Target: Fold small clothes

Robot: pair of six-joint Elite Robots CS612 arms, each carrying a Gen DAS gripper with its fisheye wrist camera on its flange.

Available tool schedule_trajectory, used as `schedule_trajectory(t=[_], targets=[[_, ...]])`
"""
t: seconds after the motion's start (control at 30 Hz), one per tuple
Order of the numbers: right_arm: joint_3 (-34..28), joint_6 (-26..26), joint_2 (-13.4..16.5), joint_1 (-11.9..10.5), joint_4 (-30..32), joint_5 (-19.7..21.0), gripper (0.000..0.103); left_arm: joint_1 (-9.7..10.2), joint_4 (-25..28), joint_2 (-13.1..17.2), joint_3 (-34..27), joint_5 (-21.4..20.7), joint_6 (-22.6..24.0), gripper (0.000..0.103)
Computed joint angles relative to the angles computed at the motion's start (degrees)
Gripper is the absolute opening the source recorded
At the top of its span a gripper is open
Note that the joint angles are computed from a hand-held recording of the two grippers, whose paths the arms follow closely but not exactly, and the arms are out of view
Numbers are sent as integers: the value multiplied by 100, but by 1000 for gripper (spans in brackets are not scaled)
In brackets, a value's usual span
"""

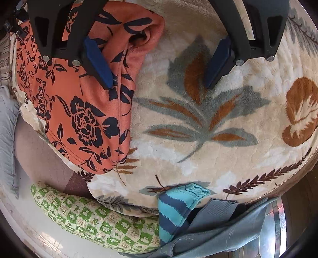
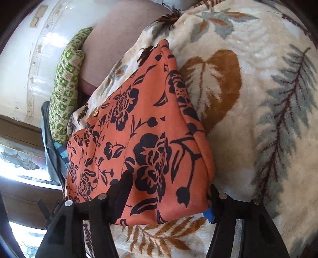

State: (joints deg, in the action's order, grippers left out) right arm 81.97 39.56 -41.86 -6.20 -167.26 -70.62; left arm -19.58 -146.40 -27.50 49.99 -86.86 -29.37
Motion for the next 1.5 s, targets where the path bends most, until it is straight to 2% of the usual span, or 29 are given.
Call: schedule_trajectory(t=[0.03,0.1,0.13,0.17,0.2,0.23,0.27,0.33,0.4,0.43,0.47,0.53,0.63,0.73,0.87,1.0,1.1,1.13,1.17,1.23,1.27,1.33,1.4,1.43,1.47,1.5], targets=[[-38,-145,3,25,66,-77,66,-3,-46,-5,19,-2,53,93],[-75,-301,2,67,126,-245,61,2,-124,-13,43,-138,149,90],[-102,-374,4,82,197,-309,50,9,-185,-20,62,-228,182,82],[-125,-445,2,98,273,-406,37,24,-244,-27,74,-376,204,69],[-120,-460,-3,99,264,-450,35,46,-307,-31,81,-554,184,61],[-99,-416,-7,89,199,-425,33,69,-380,-36,92,-709,112,49],[-79,-379,-13,78,161,-397,32,81,-429,-48,108,-761,18,47],[-68,-318,-9,48,173,-306,31,86,-427,-86,152,-707,-104,47],[-63,-214,7,12,192,-180,31,117,-322,-119,173,-908,-192,49],[-68,-180,16,-1,194,-120,31,135,-275,-136,190,-1025,-279,61],[-70,-174,18,-12,208,-79,31,137,-194,-168,226,-1021,-395,81],[-82,-130,30,-13,207,-49,31,147,-265,-240,369,-1016,-623,92],[-105,-145,39,12,221,-110,32,177,-451,-283,489,-1340,-671,92],[-93,-144,43,29,156,-154,32,160,-214,-289,481,-1608,-430,93],[-61,-137,48,38,47,-180,32,90,-25,-329,558,-1606,-237,93],[-25,-150,41,49,-32,-239,32,-14,-180,-396,731,-1336,-94,93],[-15,-154,47,50,-87,-256,32,-51,-571,-396,849,-1365,-173,92],[-8,-160,46,45,-102,-249,32,-53,-605,-374,831,-1443,-137,80],[-2,-165,46,43,-115,-246,32,-67,-568,-341,783,-1484,-103,58],[10,-196,41,42,-126,-243,32,-75,-603,-284,721,-1557,-82,39],[15,-227,38,42,-122,-241,32,-77,-700,-260,711,-1554,-93,32],[33,-280,28,41,-129,-234,32,-71,-825,-219,678,-1573,-143,26],[49,-337,19,27,-126,-184,32,-33,-848,-163,605,-1746,-345,26],[58,-330,17,13,-133,-137,32,-9,-874,-123,559,-1869,-502,31],[71,-280,19,-1,-163,-84,32,19,-924,-88,532,-2012,-642,41],[81,-211,25,-14,-204,-41,32,41,-989,-53,509,-2140,-728,43]])
